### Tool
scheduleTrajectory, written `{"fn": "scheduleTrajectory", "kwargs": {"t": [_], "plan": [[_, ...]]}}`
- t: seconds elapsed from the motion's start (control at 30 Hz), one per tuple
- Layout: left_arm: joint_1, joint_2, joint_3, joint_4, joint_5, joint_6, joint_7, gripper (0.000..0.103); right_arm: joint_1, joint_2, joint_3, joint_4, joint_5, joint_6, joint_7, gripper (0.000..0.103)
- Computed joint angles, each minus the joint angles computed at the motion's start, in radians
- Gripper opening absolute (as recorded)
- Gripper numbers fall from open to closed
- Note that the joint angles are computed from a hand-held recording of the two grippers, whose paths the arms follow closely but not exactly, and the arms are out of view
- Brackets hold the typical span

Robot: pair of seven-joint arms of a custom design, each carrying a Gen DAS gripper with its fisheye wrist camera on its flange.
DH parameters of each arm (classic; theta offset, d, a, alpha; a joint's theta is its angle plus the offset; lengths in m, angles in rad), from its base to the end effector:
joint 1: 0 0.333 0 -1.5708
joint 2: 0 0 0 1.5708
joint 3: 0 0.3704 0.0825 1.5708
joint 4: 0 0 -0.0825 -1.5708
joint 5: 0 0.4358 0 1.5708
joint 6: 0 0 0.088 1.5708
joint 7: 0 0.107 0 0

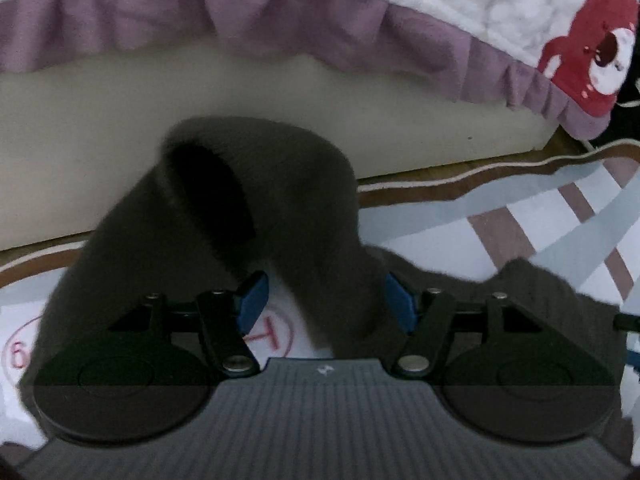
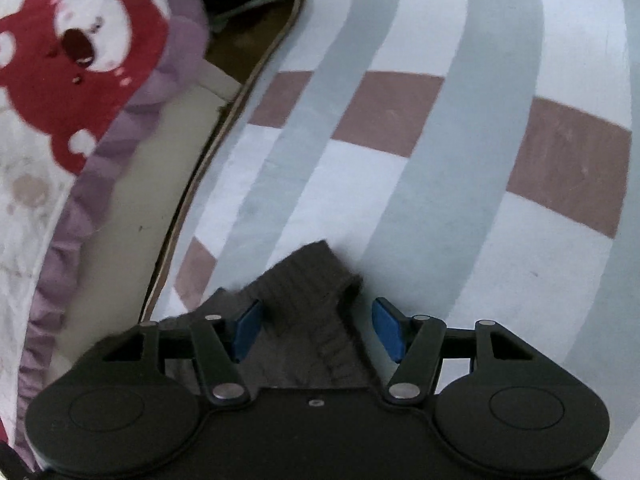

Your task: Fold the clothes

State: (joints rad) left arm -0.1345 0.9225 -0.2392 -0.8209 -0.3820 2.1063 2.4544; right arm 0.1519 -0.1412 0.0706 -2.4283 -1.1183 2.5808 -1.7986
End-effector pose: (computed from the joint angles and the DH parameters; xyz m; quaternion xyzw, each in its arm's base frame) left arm 0.8734 -0.2479 0.4459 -0.2704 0.9072 -0.3206 0.0314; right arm 0.5047 0.1308 0.4026 0.1030 0.9235 -0.1615 0.3324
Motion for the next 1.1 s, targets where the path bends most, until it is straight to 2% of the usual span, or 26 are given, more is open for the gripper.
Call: {"fn": "scheduleTrajectory", "kwargs": {"t": [0.07, 0.1, 0.13, 0.17, 0.2, 0.23, 0.27, 0.3, 0.33, 0.37, 0.43, 0.47, 0.5, 0.53, 0.57, 0.63, 0.67, 0.77, 0.83, 0.87, 0.9, 0.93, 0.97, 1.03, 1.1], "plan": [[-0.017, 0.016, 0.003, 0.012, 0.009, 0.014, -0.005, 0.067, -0.003, -0.001, -0.004, -0.001, -0.013, 0.016, -0.018, 0.068], [-0.025, 0.005, 0.005, -0.020, 0.019, 0.046, 0.017, 0.071, -0.003, 0.006, -0.004, 0.006, -0.014, 0.015, -0.048, 0.068], [-0.037, -0.021, 0.013, -0.080, 0.039, 0.096, 0.054, 0.071, -0.001, 0.018, -0.004, 0.019, -0.012, 0.008, -0.088, 0.063], [-0.050, -0.043, 0.022, -0.133, 0.060, 0.145, 0.088, 0.071, 0.001, 0.031, -0.005, 0.032, -0.010, 0.001, -0.128, 0.058], [-0.059, -0.068, 0.024, -0.194, 0.076, 0.204, 0.130, 0.067, 0.004, 0.042, -0.006, 0.044, -0.009, -0.005, -0.164, 0.038], [-0.048, -0.103, 0.002, -0.275, 0.066, 0.284, 0.209, 0.058, 0.005, 0.040, -0.009, 0.045, -0.009, 0.004, -0.171, 0.019], [-0.030, -0.132, -0.028, -0.338, 0.044, 0.345, 0.291, 0.013, 0.006, 0.039, -0.011, 0.046, -0.008, 0.012, -0.181, 0.019], [-0.028, -0.157, -0.038, -0.383, 0.035, 0.395, 0.347, 0.013, 0.018, 0.034, -0.023, 0.044, -0.022, 0.017, -0.169, 0.019], [-0.014, -0.189, -0.064, -0.445, 0.001, 0.486, 0.413, 0.013, 0.005, -0.005, 0.001, 0.024, -0.074, -0.001, -0.086, 0.018], [0.022, -0.217, -0.121, -0.503, -0.072, 0.586, 0.491, 0.012, 0.008, -0.039, 0.014, 0.010, -0.105, -0.033, -0.065, 0.017], [0.109, -0.248, -0.246, -0.551, -0.260, 0.690, 0.591, 0.012, 0.014, -0.106, 0.043, -0.015, -0.149, -0.097, -0.039, 0.015], [0.148, -0.256, -0.298, -0.552, -0.349, 0.698, 0.604, 0.012, 0.021, -0.128, 0.052, -0.026, -0.134, -0.126, -0.054, 0.015], [0.175, -0.261, -0.320, -0.534, -0.429, 0.650, 0.547, 0.012, 0.027, -0.150, 0.062, -0.035, -0.119, -0.155, -0.069, 0.015], [0.182, -0.260, -0.320, -0.514, -0.470, 0.600, 0.507, 0.012, 0.034, -0.170, 0.072, -0.044, -0.104, -0.184, -0.084, 0.015], [0.175, -0.257, -0.312, -0.502, -0.488, 0.584, 0.501, 0.013, 0.039, -0.183, 0.079, -0.049, -0.085, -0.209, -0.098, 0.015], [0.123, -0.255, -0.264, -0.511, -0.459, 0.637, 0.566, 0.014, 0.044, -0.192, 0.080, -0.055, -0.047, -0.232, -0.140, 0.015], [0.095, -0.253, -0.237, -0.519, -0.439, 0.671, 0.605, 0.016, 0.042, -0.183, 0.072, -0.057, -0.041, -0.213, -0.146, 0.015], [-0.011, -0.253, -0.115, -0.561, -0.307, 0.756, 0.614, 0.037, 0.032, -0.159, 0.053, -0.064, -0.024, -0.159, -0.159, 0.015], [-0.027, -0.263, -0.099, -0.624, -0.251, 0.853, 0.613, 0.038, 0.021, -0.145, 0.042, -0.070, -0.017, -0.125, -0.160, 0.015], [-0.010, -0.273, -0.119, -0.652, -0.290, 0.873, 0.651, 0.038, 0.015, -0.138, 0.038, -0.072, -0.017, -0.107, -0.160, 0.015], [0.042, -0.285, -0.171, -0.673, -0.355, 0.837, 0.696, 0.039, 0.010, -0.130, 0.034, -0.075, -0.016, -0.091, -0.160, 0.015], [0.104, -0.299, -0.217, -0.689, -0.376, 0.745, 0.681, 0.039, 0.007, -0.130, 0.031, -0.079, -0.013, -0.081, -0.172, 0.015], [0.138, -0.314, -0.228, -0.702, -0.367, 0.657, 0.644, 0.039, 0.002, -0.134, 0.032, -0.083, -0.025, -0.074, -0.173, 0.015], [0.141, -0.354, -0.196, -0.745, -0.392, 0.605, 0.664, 0.039, -0.011, -0.148, 0.044, -0.094, -0.074, -0.071, -0.140, 0.014], [0.157, -0.377, -0.207, -0.786, -0.445, 0.627, 0.770, 0.039, -0.005, -0.153, 0.051, -0.091, -0.061, -0.101, -0.168, 0.014]]}}
